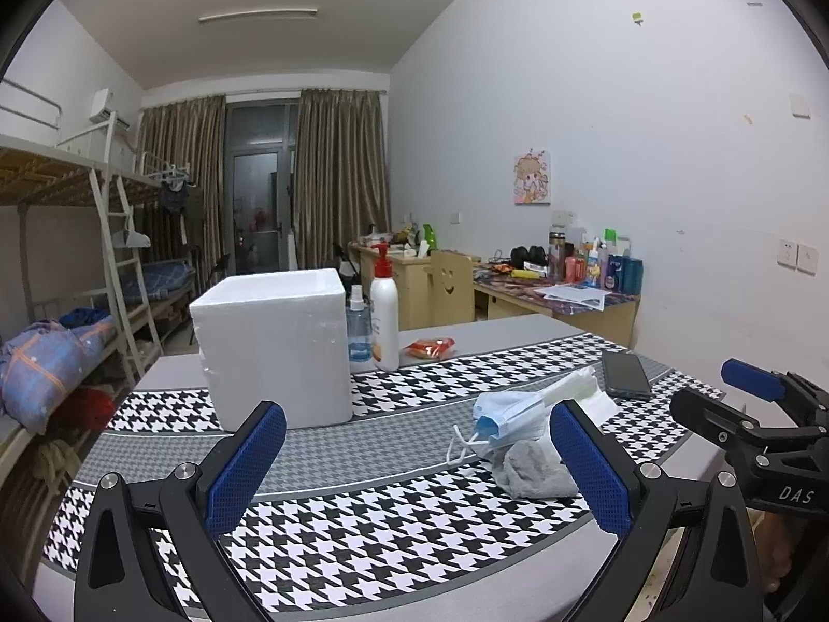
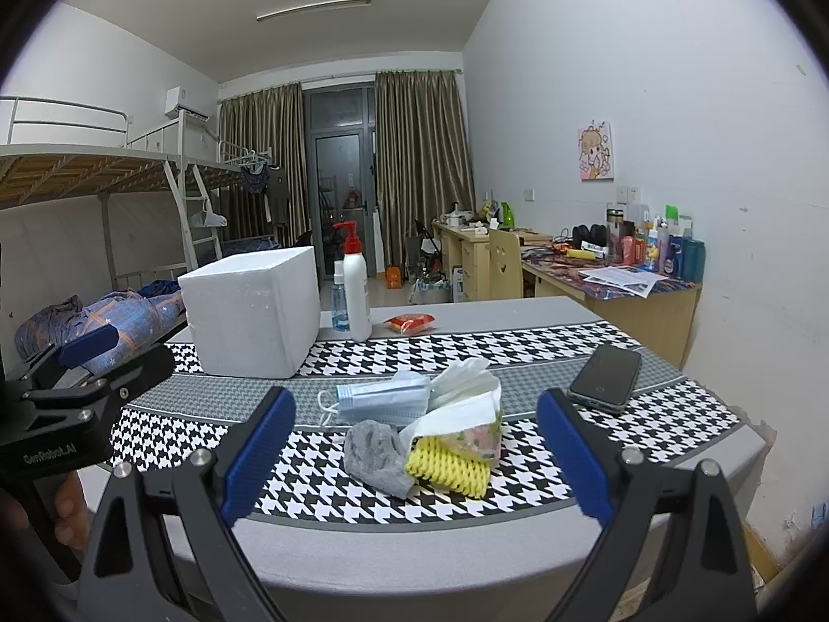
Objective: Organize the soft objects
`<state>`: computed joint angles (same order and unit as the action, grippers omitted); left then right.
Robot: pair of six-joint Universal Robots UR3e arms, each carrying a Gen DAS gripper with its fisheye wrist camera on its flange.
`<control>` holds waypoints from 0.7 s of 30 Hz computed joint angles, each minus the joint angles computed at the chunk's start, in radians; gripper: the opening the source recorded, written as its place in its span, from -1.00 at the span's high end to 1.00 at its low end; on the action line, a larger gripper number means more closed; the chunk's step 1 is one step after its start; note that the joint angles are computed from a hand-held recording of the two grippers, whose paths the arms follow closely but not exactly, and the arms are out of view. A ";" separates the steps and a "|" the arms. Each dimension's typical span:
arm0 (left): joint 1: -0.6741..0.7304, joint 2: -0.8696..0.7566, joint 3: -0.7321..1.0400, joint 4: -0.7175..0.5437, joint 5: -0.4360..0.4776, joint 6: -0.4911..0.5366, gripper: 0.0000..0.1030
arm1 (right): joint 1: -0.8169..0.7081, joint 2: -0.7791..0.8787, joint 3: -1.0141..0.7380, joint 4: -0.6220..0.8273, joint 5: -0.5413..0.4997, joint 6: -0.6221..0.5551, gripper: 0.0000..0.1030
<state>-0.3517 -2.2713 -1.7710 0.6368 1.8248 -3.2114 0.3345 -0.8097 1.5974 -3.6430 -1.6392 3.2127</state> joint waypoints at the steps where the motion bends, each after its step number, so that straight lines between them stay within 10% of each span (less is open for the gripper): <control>1: -0.001 -0.001 0.001 0.000 0.000 0.002 -0.98 | 0.001 0.000 0.000 0.002 -0.002 0.000 -0.88; 21: -0.001 0.013 0.010 -0.039 -0.013 0.007 -0.98 | -0.002 -0.007 0.015 -0.004 -0.002 0.003 -0.88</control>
